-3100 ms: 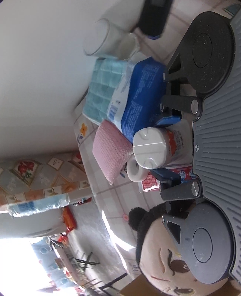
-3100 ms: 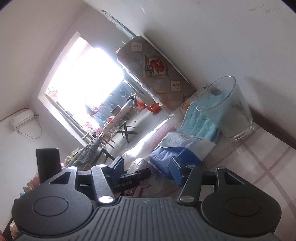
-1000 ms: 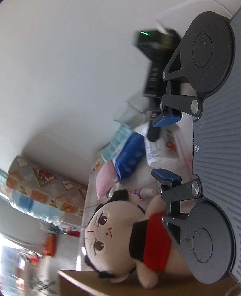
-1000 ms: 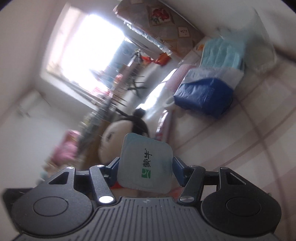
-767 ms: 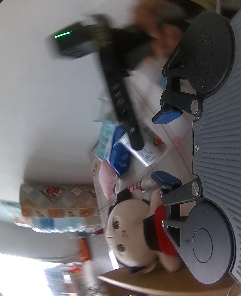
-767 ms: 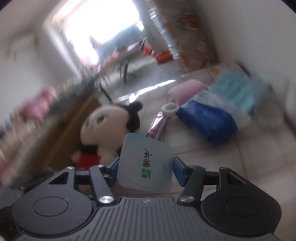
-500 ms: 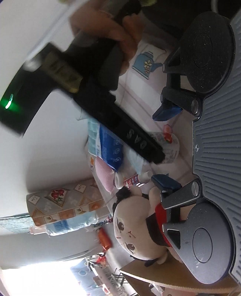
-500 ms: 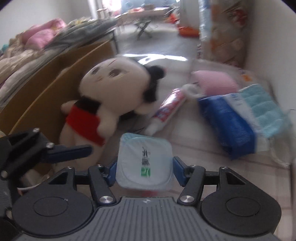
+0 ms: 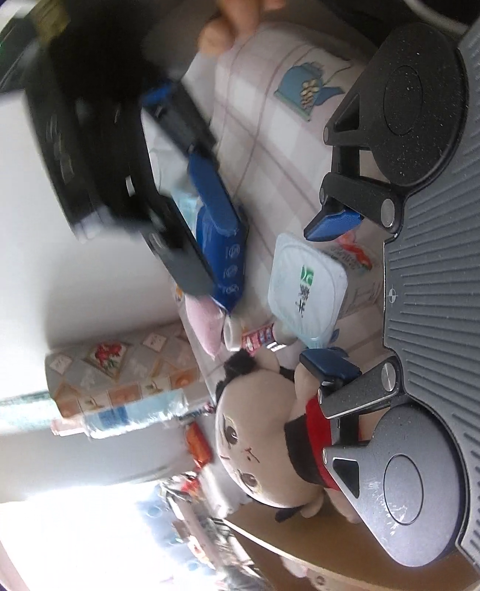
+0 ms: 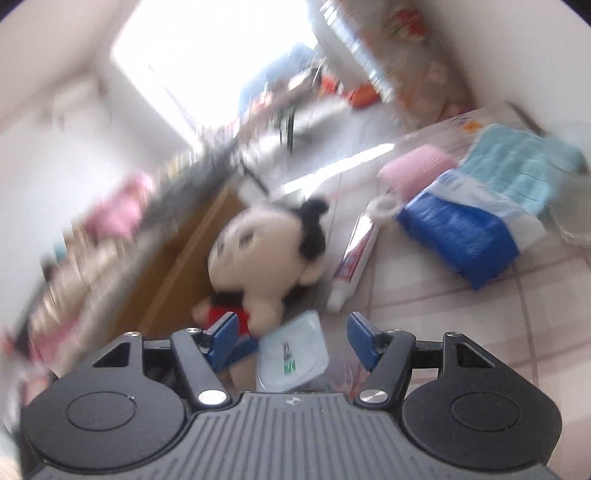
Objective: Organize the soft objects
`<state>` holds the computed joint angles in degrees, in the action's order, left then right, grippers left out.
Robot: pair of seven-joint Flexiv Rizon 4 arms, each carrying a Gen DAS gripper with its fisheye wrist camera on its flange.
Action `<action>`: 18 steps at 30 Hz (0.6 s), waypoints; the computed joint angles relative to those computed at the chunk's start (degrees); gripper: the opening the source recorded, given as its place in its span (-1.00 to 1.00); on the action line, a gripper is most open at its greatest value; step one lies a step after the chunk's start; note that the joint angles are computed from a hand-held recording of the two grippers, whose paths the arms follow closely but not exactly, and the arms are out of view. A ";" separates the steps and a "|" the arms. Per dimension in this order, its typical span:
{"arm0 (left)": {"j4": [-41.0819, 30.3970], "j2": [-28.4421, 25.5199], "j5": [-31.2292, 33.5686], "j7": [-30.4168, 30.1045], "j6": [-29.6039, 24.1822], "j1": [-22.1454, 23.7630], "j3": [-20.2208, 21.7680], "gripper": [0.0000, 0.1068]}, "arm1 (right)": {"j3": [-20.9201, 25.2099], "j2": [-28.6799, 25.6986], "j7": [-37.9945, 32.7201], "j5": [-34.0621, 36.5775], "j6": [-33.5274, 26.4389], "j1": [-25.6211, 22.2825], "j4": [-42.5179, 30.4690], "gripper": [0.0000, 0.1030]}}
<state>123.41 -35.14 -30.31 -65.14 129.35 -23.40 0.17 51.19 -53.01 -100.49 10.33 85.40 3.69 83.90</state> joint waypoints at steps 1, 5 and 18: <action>-0.10 0.11 -0.62 -0.66 -0.32 0.08 -0.21 0.25 | 2.16 -1.40 -0.96 1.04 1.86 -1.28 0.07 0.33; -1.45 0.66 -1.27 -2.05 -3.68 0.85 -0.57 0.47 | 6.94 -6.43 -0.37 0.61 5.10 -3.77 -0.44 0.34; -9.80 -3.73 -22.00 7.53 -13.77 -17.05 13.56 0.52 | 12.63 -11.36 2.51 -10.40 7.86 -6.95 1.82 0.39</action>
<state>113.61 -38.88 -52.31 -57.61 115.58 -40.46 13.74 63.82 -64.37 -97.98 -0.07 93.26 -3.26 85.72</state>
